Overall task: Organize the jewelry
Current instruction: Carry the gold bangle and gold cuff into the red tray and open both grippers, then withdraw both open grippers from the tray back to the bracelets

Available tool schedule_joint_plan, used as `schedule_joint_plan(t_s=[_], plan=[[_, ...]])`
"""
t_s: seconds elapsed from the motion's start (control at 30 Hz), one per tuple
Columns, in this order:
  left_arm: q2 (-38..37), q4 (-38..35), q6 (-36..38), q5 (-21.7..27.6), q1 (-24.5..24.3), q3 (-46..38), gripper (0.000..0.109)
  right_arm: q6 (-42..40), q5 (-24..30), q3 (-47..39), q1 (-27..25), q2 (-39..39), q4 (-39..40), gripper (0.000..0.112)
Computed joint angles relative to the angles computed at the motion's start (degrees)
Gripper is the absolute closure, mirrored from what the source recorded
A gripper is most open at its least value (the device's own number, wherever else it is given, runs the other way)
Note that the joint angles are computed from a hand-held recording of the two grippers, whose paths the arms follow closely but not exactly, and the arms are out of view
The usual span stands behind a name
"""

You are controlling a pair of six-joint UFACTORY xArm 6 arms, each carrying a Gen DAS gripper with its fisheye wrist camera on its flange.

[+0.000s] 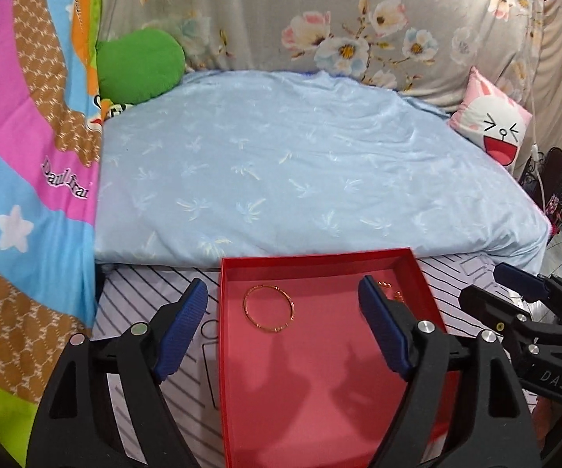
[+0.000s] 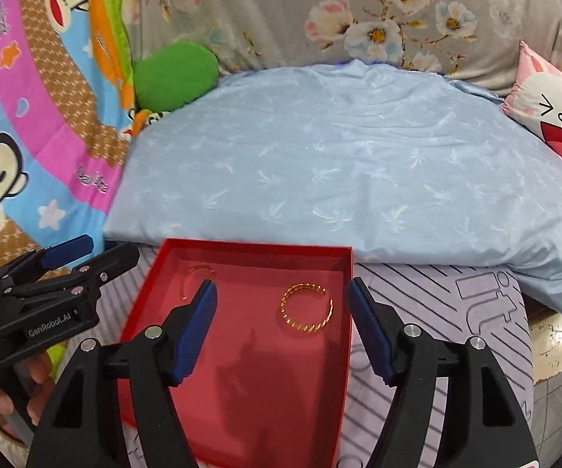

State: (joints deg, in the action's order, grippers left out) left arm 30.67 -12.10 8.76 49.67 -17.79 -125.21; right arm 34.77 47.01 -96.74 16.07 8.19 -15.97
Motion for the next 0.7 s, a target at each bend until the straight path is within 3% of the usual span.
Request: schedule_joint_plan(t_s=[0.17,0.27,0.7], plan=[[-15.01,0.73,1.93,-7.44,-0.03,20.27,0.027,4.02,-0.59,10.68,2.75,-10.63,-4.06,0.045],[-21.75,-1.06,3.46,-9.36,0.35,29.16,0.026,7.44,0.34,16.35,5.08,-15.97,-8.26,0.045],[-41.67,0.37,1.74,-15.12,0.9,58.09,0.025,20.23,3.61,35.63,12.79,-31.09,-11.68,0.045]])
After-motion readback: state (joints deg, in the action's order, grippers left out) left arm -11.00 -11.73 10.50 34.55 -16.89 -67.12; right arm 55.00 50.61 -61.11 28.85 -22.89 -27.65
